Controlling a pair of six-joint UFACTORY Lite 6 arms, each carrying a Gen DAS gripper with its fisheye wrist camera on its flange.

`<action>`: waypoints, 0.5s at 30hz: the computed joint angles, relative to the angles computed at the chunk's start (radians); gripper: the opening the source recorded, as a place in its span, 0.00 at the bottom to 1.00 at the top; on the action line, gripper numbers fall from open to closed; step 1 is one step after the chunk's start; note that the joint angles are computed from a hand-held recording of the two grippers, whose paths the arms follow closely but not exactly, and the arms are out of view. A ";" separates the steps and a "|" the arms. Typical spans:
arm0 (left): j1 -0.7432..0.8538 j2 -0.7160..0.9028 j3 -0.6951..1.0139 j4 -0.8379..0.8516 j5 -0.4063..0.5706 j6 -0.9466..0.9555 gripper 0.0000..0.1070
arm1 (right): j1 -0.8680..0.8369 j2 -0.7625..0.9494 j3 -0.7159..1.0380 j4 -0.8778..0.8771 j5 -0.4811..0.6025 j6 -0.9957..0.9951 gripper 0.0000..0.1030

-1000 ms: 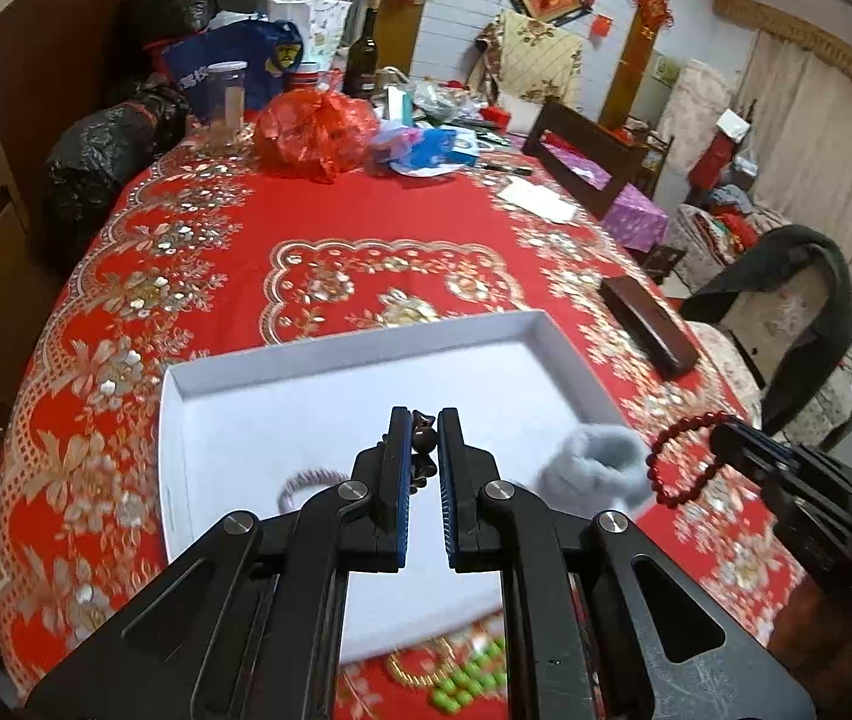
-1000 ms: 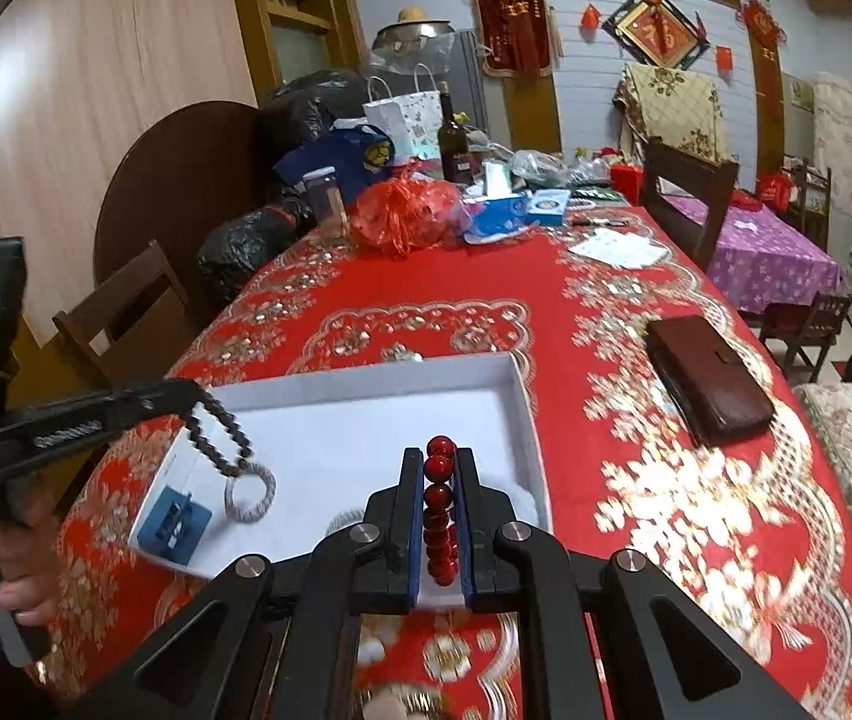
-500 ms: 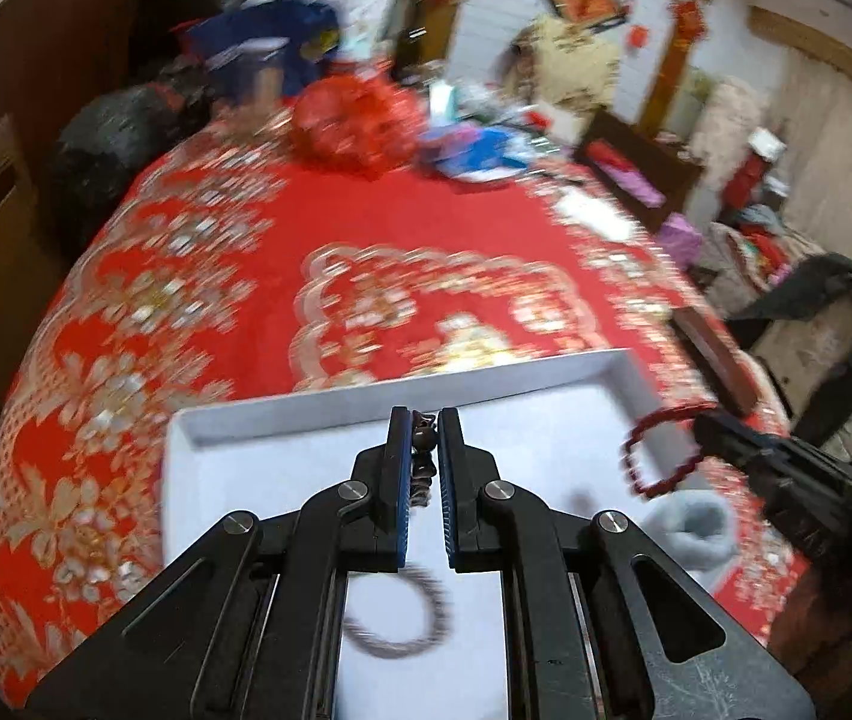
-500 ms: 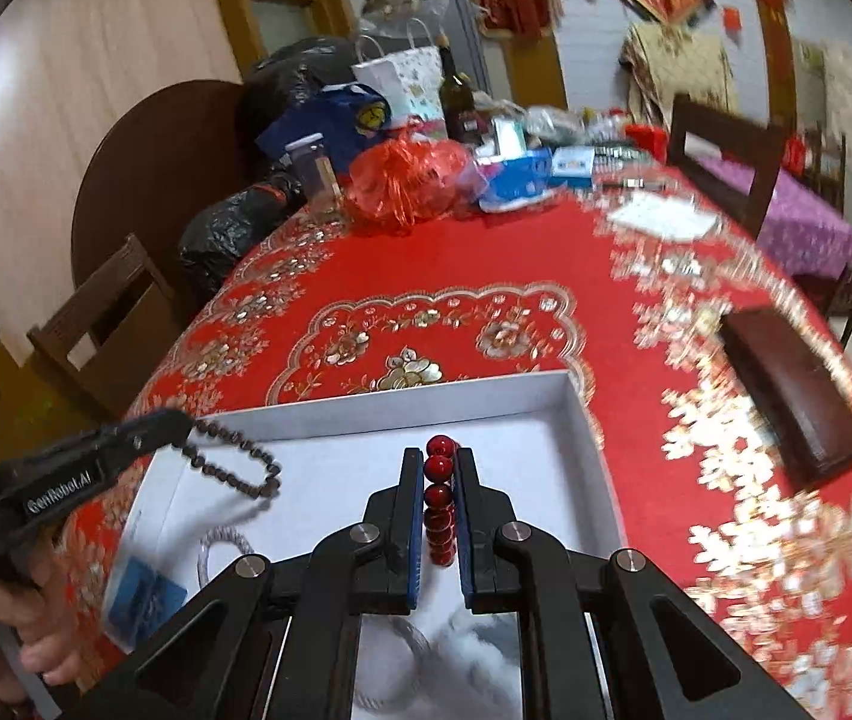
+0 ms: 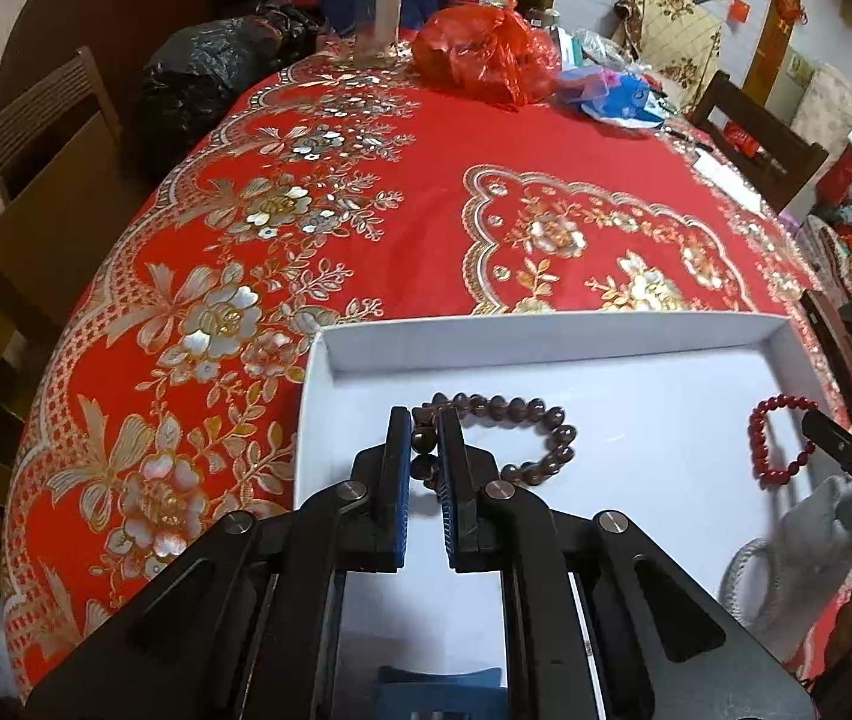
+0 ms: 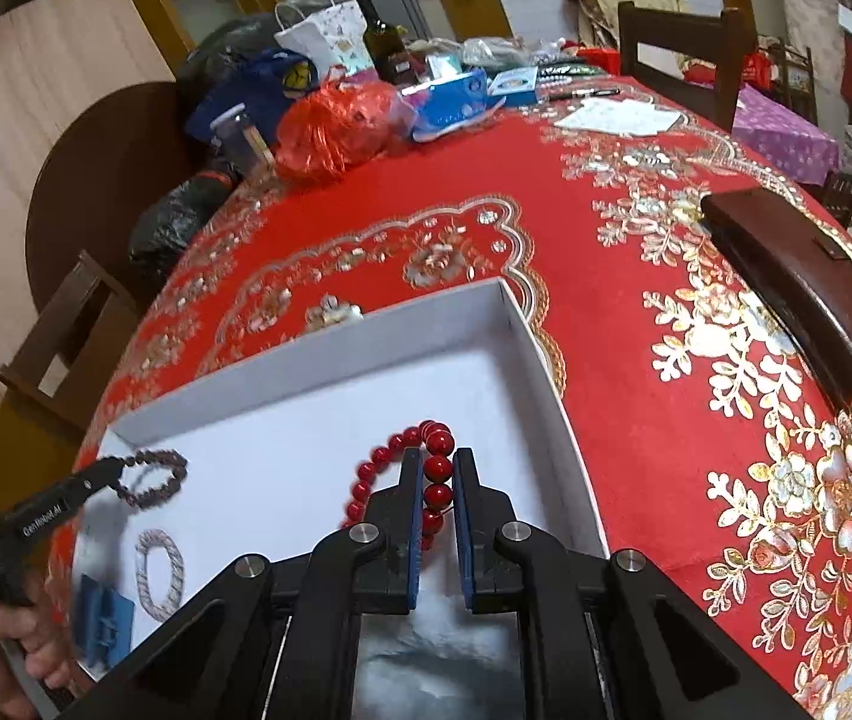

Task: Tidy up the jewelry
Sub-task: 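Carry both bead bracelets into the white tray and open both grippers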

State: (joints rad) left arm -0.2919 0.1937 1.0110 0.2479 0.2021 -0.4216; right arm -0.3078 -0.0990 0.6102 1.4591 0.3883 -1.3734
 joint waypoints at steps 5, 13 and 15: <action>-0.002 0.003 -0.005 -0.021 0.005 0.016 0.28 | -0.036 0.000 -0.010 -0.012 0.024 -0.025 0.21; -0.042 -0.015 -0.021 0.213 0.014 -0.229 0.50 | -0.017 -0.140 -0.060 -0.131 -0.007 0.068 0.32; -0.057 -0.038 -0.031 0.329 0.022 -0.360 0.57 | 0.026 -0.210 -0.069 -0.250 -0.036 0.187 0.32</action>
State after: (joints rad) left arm -0.3493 0.1553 0.9802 0.5765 0.2244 -0.7816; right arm -0.2815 -0.3090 0.5416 1.2094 0.3522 -1.1867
